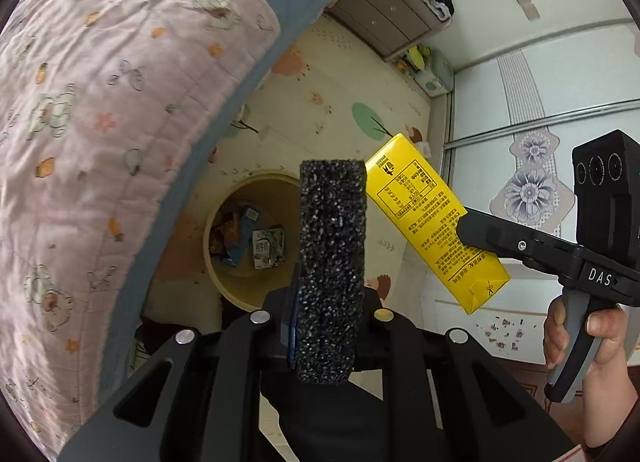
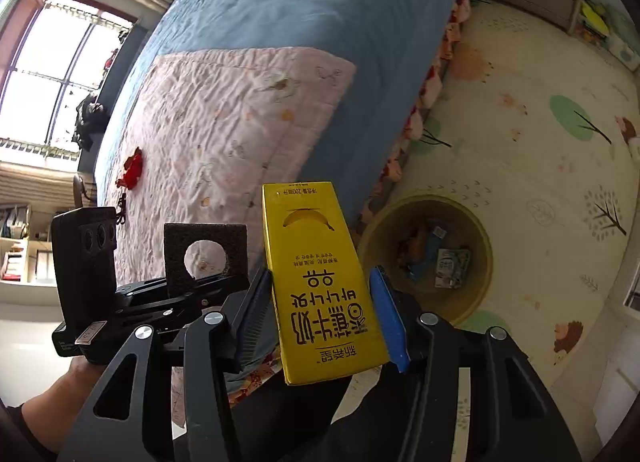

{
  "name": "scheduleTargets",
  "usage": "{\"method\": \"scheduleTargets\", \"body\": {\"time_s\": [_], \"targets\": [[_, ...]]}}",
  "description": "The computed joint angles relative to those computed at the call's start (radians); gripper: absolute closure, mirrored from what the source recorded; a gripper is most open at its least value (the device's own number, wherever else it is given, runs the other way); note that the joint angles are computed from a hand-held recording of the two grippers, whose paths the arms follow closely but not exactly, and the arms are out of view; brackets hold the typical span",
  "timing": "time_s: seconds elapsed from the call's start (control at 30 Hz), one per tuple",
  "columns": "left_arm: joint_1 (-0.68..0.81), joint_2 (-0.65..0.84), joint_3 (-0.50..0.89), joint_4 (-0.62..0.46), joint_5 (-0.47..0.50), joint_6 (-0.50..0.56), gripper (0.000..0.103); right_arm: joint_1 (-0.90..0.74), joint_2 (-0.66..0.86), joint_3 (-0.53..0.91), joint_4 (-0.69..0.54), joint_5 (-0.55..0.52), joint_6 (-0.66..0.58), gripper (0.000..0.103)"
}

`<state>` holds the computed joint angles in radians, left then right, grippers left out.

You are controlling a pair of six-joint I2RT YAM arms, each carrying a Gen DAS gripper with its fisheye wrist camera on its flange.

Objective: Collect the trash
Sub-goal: 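Carry the foam and carton over the wastebasket and open both grippers, then move both grippers back over the quilt toward the shoelace and red cloth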

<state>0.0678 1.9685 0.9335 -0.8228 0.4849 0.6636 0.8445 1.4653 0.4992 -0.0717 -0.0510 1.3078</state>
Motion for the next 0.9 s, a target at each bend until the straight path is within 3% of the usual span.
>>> {"method": "scheduleTargets", "body": {"time_s": [0.23, 0.4, 0.43, 0.47, 0.5, 0.53, 0.9], "targets": [[-0.188, 0.011, -0.074, 0.103, 0.001, -0.111, 0.086, 0.053, -0.185, -0.207, 0.017, 0.056, 0.138, 0.053], [-0.244, 0.046, -0.055, 0.125, 0.006, -0.135, 0.085, 0.039, -0.247, -0.259, 0.01, 0.066, 0.143, 0.052], [-0.25, 0.049, -0.052, 0.125, -0.001, -0.136, 0.081, 0.027, -0.248, -0.269, 0.024, 0.055, 0.137, 0.051], [-0.261, 0.062, -0.044, 0.117, -0.003, -0.141, 0.053, 0.011, -0.251, -0.282, 0.035, 0.036, 0.133, 0.047], [-0.269, 0.078, -0.034, 0.114, -0.014, -0.149, 0.024, -0.003, -0.241, -0.284, 0.042, 0.019, 0.135, 0.037], [-0.272, 0.08, -0.034, 0.118, -0.014, -0.153, 0.02, -0.019, -0.235, -0.285, 0.041, 0.007, 0.135, 0.036], [-0.274, 0.126, -0.022, 0.142, -0.067, -0.143, 0.02, -0.097, -0.16, -0.216, -0.011, -0.035, 0.004, 0.042]]}}
